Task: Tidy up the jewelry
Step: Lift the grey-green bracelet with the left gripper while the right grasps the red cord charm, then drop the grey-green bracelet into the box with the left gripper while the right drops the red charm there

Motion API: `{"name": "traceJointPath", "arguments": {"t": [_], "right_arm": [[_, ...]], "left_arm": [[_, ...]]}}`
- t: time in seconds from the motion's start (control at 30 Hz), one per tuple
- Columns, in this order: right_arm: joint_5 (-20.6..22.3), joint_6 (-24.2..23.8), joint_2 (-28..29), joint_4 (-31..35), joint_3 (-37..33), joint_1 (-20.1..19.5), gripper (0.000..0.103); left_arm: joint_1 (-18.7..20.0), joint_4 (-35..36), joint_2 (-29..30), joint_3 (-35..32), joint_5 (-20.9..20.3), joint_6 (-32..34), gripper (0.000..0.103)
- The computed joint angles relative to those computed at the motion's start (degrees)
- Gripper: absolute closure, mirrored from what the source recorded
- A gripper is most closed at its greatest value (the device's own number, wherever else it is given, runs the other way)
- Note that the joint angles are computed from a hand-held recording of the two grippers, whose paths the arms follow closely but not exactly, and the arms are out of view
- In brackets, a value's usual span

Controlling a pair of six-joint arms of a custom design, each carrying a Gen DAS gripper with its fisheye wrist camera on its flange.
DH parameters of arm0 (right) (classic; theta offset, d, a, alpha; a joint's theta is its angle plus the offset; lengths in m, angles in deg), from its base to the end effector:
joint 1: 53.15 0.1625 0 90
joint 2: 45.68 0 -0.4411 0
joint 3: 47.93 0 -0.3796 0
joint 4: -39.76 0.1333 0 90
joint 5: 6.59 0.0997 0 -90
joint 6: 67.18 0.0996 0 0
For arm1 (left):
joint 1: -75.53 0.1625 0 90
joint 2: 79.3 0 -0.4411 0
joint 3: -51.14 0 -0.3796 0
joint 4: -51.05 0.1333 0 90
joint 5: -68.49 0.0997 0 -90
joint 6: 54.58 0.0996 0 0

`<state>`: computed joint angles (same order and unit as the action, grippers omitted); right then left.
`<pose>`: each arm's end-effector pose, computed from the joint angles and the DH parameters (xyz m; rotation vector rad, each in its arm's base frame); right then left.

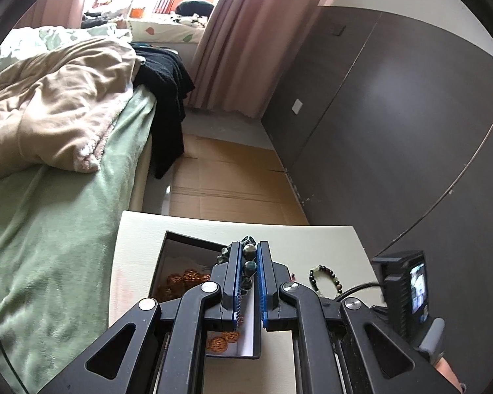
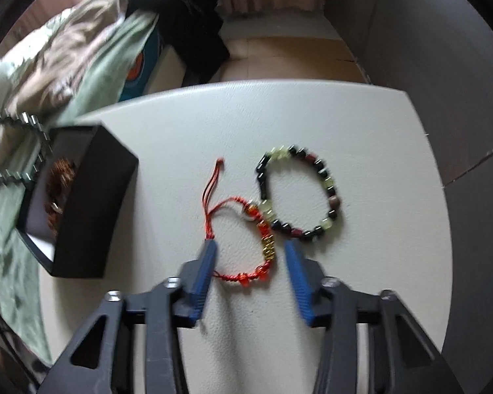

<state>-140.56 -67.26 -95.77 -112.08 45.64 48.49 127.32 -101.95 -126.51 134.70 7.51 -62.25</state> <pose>0.1992 -0.6488 0.2030 0.0881 -2.3714 0.4770 -0.3110 -0.6887 0.2281 0.5566 2.6732 -0.8694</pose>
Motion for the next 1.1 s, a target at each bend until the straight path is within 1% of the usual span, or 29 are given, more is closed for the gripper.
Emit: {"name": "traceJointPath", "arguments": {"t": [0.03, 0.07, 0.13, 0.2, 0.3, 0.37, 0.5, 0.57, 0.63, 0.8, 0.83, 0.9, 0.93, 1.0, 1.03, 1.07, 1.1], "right_arm": [[-1.96, -0.33, 0.55, 0.31, -0.25, 0.43, 0.073], [-2.05, -0.58, 0.74, 0.40, -0.48, 0.55, 0.076], [-0.82, -0.84, 0.38, 0.58, -0.32, 0.43, 0.094], [-0.04, -0.62, 0.06, 0.74, -0.22, 0.23, 0.094], [3.28, 0.03, -1.26, -0.02, 0.47, -0.33, 0.094], [8.25, 1.09, -3.38, -0.91, 1.64, -1.09, 0.094], [16.69, 1.10, -7.20, -4.95, 4.37, -2.13, 0.094], [19.91, 1.14, -8.26, -6.14, 5.30, -2.67, 0.094], [22.26, 1.66, -8.81, -6.74, 5.68, -3.14, 0.094], [25.05, 2.67, -8.85, -7.83, 5.90, -3.03, 0.094], [24.98, 2.53, -8.22, -8.29, 5.49, -2.62, 0.094], [25.21, 2.18, -7.51, -9.02, 4.99, -2.15, 0.094], [25.70, 1.81, -7.40, -9.66, 5.10, -1.86, 0.094], [26.25, 0.82, -6.99, -10.77, 4.88, -1.53, 0.094], [26.75, 0.25, -7.01, -11.61, 5.12, -1.32, 0.094], [27.39, -0.02, -7.07, -12.22, 5.32, -1.17, 0.094], [27.94, -0.22, -7.09, -12.73, 5.45, -1.02, 0.094]], "left_arm": [[0.02, -0.04, -0.09, 0.11, 0.02, 0.01, 0.094], [0.03, -0.05, -0.13, 0.13, -0.01, 0.04, 0.094], [0.08, -0.12, -0.26, 0.21, -0.06, 0.11, 0.094], [0.07, -0.09, -0.37, 0.30, -0.01, 0.02, 0.094], [0.03, -0.14, -0.49, 0.33, 0.10, 0.06, 0.094], [-0.02, 0.05, -0.57, 0.28, 0.05, -0.09, 0.094], [0.24, 1.57, -0.68, -0.26, 0.33, -1.22, 0.094], [0.36, 2.54, -0.62, -0.63, 0.64, -2.08, 0.094], [0.56, 3.76, -0.69, -0.97, 0.60, -2.75, 0.094], [0.99, 5.39, -0.70, -1.42, 0.30, -3.16, 0.094], [1.18, 5.40, -0.66, -1.55, -0.31, -2.99, 0.094], [1.84, 5.17, -0.72, -1.73, -3.65, -2.77, 0.094], [1.96, 6.19, -0.64, -2.14, -4.27, -3.31, 0.094], [1.97, 8.35, -0.34, -3.09, -3.62, -4.43, 0.093], [2.02, 8.94, -0.28, -3.34, -3.43, -4.68, 0.087], [2.12, 9.45, -0.25, -3.56, -3.35, -5.04, 0.073], [2.21, 9.69, -0.28, -3.70, -3.22, -5.55, 0.061]]}}
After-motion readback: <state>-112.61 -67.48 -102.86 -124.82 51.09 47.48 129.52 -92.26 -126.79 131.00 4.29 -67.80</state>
